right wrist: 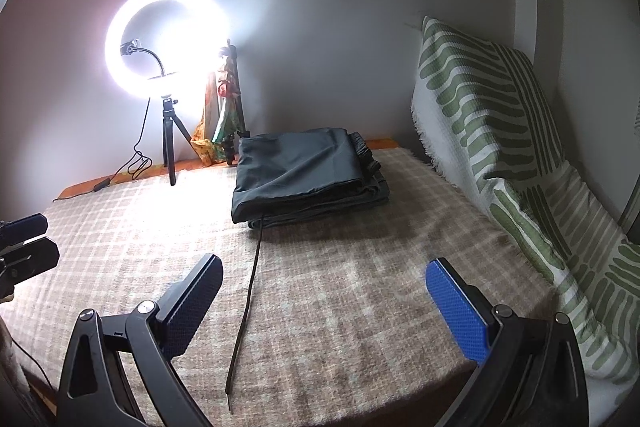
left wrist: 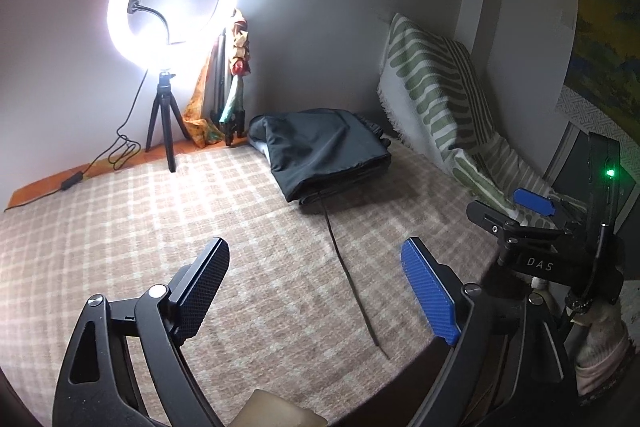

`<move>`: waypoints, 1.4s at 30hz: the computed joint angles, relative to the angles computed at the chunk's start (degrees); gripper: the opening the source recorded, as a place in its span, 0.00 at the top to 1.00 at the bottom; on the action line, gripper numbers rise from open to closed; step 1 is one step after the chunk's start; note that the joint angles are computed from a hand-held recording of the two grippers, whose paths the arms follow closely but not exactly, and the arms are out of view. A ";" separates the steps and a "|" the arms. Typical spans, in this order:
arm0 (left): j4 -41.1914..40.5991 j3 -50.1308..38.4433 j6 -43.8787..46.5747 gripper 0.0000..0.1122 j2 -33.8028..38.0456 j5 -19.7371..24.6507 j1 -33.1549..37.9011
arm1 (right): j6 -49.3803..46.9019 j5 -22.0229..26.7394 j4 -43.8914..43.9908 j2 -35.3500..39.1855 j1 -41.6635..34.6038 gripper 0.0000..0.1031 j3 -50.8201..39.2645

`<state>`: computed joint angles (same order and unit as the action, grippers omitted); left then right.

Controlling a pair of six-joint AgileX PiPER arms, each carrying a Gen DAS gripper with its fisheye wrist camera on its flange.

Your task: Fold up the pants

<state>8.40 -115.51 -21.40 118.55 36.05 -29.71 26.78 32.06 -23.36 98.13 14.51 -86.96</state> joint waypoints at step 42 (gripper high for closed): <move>0.41 -0.37 -0.85 0.21 0.02 0.76 -0.33 | -1.46 0.50 2.02 1.30 0.40 0.00 -0.72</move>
<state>8.81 -115.88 -22.25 118.58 36.82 -30.05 25.32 32.55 -21.33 99.43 14.91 -87.69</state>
